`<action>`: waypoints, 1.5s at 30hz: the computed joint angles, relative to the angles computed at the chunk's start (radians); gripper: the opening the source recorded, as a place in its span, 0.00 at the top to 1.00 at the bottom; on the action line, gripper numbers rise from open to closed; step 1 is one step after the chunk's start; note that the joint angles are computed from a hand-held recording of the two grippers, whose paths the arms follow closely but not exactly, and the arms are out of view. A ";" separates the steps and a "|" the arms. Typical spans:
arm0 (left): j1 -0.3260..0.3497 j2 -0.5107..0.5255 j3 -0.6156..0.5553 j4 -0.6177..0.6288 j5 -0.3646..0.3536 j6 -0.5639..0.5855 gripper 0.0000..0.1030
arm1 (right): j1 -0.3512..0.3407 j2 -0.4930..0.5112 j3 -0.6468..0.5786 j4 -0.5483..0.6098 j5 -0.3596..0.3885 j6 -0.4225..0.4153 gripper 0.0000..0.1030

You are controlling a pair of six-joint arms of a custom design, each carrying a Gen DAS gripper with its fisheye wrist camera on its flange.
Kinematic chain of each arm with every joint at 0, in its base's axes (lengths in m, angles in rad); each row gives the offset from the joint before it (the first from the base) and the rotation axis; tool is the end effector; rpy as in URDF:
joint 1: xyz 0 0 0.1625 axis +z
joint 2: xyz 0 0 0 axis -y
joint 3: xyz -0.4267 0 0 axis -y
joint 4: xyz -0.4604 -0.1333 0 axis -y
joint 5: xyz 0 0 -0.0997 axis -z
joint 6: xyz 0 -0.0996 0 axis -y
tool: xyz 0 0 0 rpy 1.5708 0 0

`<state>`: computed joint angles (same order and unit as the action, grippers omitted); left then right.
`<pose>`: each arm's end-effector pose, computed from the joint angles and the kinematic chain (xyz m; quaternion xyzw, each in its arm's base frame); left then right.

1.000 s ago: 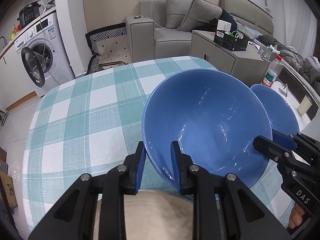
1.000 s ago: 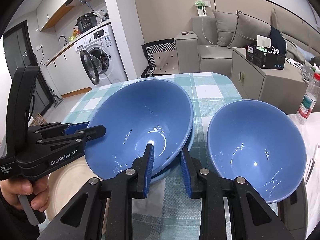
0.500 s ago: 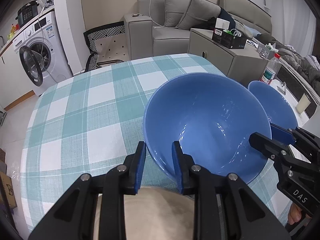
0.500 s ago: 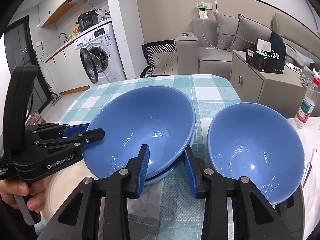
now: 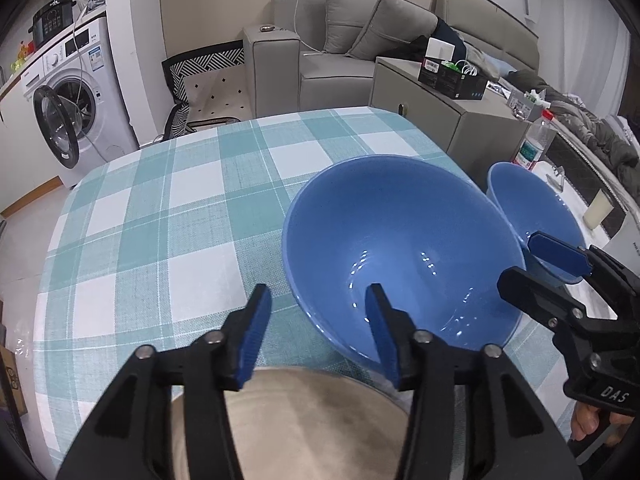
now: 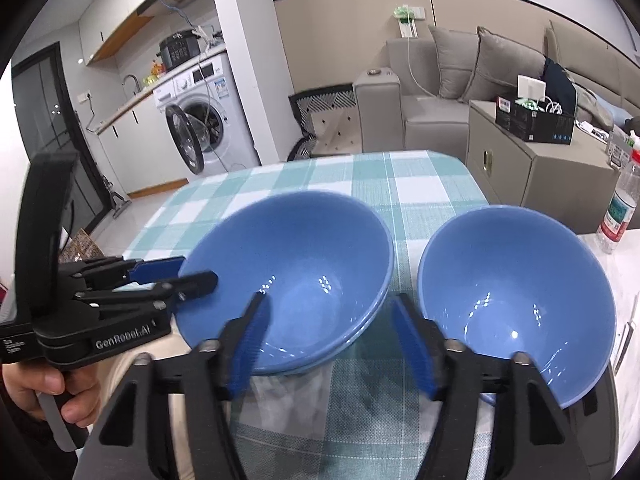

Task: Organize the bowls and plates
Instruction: 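Open both tools to release the nested blue bowl, then move both tools to the rim of the third blue bowl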

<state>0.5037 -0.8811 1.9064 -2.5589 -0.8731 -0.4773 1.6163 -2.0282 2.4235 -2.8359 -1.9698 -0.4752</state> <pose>-0.4365 -0.4659 0.0181 0.2792 0.8972 -0.2259 0.2570 0.1114 -0.3662 0.3850 0.1481 -0.8805 0.3652 0.2636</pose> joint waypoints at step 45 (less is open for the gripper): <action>-0.124 0.144 -0.120 -0.104 -0.140 0.076 0.00 | -0.157 -0.279 -0.089 0.140 0.074 0.033 0.01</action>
<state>0.3794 -0.7376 1.7868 -2.6632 -1.0130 -0.4017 1.4594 -2.3068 2.3349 -2.6962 -1.8955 -0.4426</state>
